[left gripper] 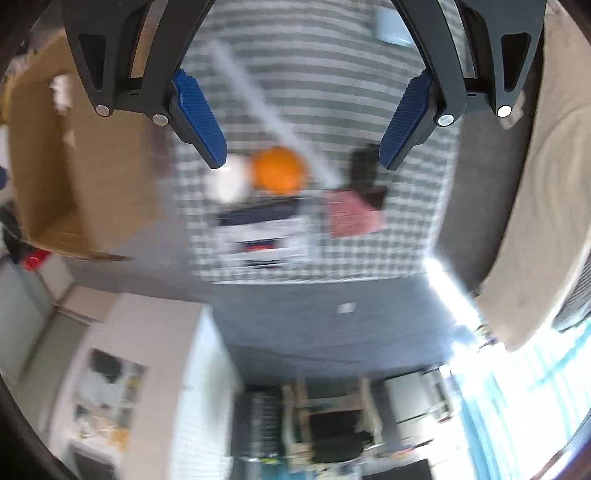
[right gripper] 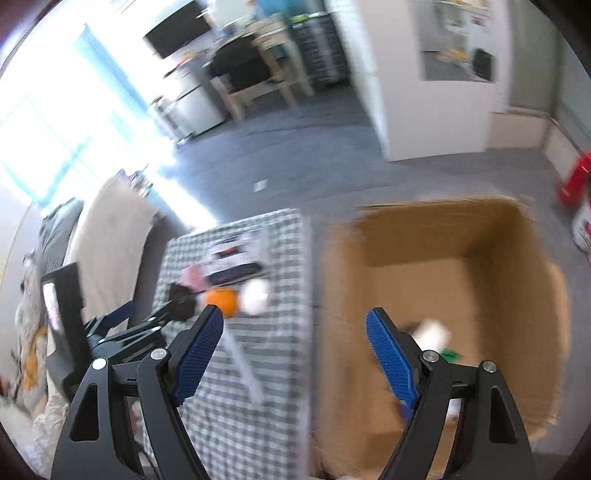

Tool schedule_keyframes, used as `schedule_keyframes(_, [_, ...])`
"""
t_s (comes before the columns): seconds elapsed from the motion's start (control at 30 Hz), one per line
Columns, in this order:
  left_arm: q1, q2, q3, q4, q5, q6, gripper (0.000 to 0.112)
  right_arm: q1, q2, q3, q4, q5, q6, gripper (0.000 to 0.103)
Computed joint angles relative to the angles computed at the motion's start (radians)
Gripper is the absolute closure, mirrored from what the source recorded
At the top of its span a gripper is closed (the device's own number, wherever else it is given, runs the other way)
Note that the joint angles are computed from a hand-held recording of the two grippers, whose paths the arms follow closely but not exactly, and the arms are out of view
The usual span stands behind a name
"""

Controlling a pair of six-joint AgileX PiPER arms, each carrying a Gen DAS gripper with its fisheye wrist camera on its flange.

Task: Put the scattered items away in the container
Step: 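Grasp the black cup with the left tool while the right tool reaches the white egg case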

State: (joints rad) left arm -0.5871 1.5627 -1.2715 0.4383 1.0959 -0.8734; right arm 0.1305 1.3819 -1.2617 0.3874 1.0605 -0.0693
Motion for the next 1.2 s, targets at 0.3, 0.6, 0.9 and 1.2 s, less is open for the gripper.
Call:
schedule_keyframes(0.3, [0.266,-0.017,0.202,-0.094,-0.235,0.192,0.024,0.355,0.342,-0.087,-0.139,-0.215,0.257,0.023])
schedule_keyframes(0.6, [0.331,0.076,0.261,-0.194,-0.408,0.355,0.024,0.415,0.567,-0.152,-0.192,-0.245,0.304,0.018])
schedule_keyframes(0.9, [0.373,0.155,0.281,-0.234,-0.485,0.406,0.024,0.420,0.647,-0.192,-0.150,-0.301,0.286,0.000])
schedule_keyframes(1.2, [0.375,0.117,0.316,-0.256,-0.512,0.438,0.048,0.395,0.663,-0.170,-0.067,-0.328,0.230,0.002])
